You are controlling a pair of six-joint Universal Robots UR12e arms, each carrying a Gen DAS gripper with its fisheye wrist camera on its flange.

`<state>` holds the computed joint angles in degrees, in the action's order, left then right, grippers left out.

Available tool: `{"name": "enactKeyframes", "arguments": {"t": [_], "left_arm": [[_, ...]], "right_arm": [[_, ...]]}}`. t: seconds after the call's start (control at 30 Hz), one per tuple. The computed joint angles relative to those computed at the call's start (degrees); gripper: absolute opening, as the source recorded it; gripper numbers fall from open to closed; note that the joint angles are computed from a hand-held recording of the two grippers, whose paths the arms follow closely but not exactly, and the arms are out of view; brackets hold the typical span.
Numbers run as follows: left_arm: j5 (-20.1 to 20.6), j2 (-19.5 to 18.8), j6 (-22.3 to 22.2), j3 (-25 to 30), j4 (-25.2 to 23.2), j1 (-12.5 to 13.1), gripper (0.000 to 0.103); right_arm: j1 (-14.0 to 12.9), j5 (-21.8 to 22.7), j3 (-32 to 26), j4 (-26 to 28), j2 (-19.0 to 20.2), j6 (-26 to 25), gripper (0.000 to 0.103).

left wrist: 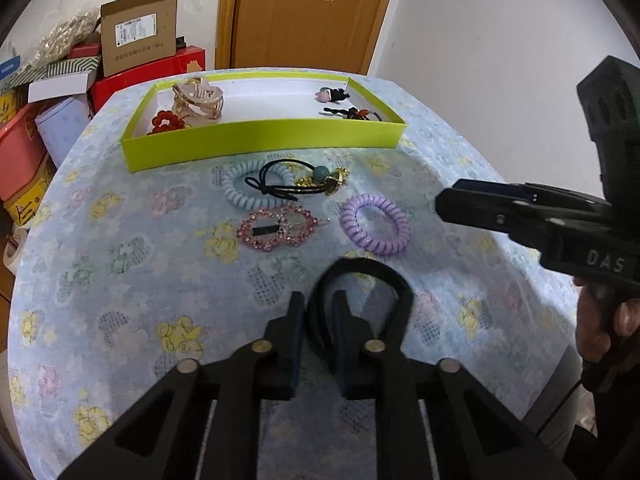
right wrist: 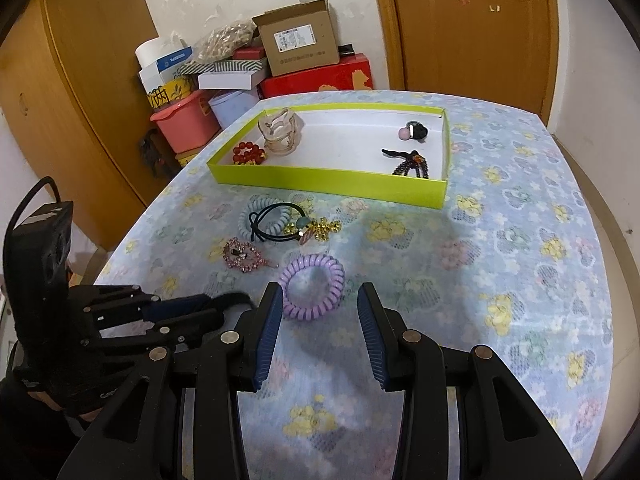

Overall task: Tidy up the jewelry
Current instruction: 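Grasp the black wristband with the left gripper while the right gripper grasps the black beaded hair tie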

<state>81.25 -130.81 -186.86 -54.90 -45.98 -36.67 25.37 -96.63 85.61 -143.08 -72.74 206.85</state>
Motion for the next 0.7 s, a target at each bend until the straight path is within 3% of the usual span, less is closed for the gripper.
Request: {"name": "enactKeyframes", "arguments": {"t": [0.27,0.53,0.7], "left_arm": [[0.1,0.8,-0.5,-1.5,2.4,0.4,0.01],[0.8,1.8,-2.7,-3.3,5.2,1.4,0.01],[1.1,2.2,-4.2,-4.0,6.4,2.0,0.01]], "right_arm": [[-0.7,2.1,-2.2,0.2,2.1,-0.9,0.04],[-1.5,4.5,-4.8,0.6,4.7,1.3,0.04],[-2.1,5.7,-5.9,0.6,5.8,4.2,0.027]]}}
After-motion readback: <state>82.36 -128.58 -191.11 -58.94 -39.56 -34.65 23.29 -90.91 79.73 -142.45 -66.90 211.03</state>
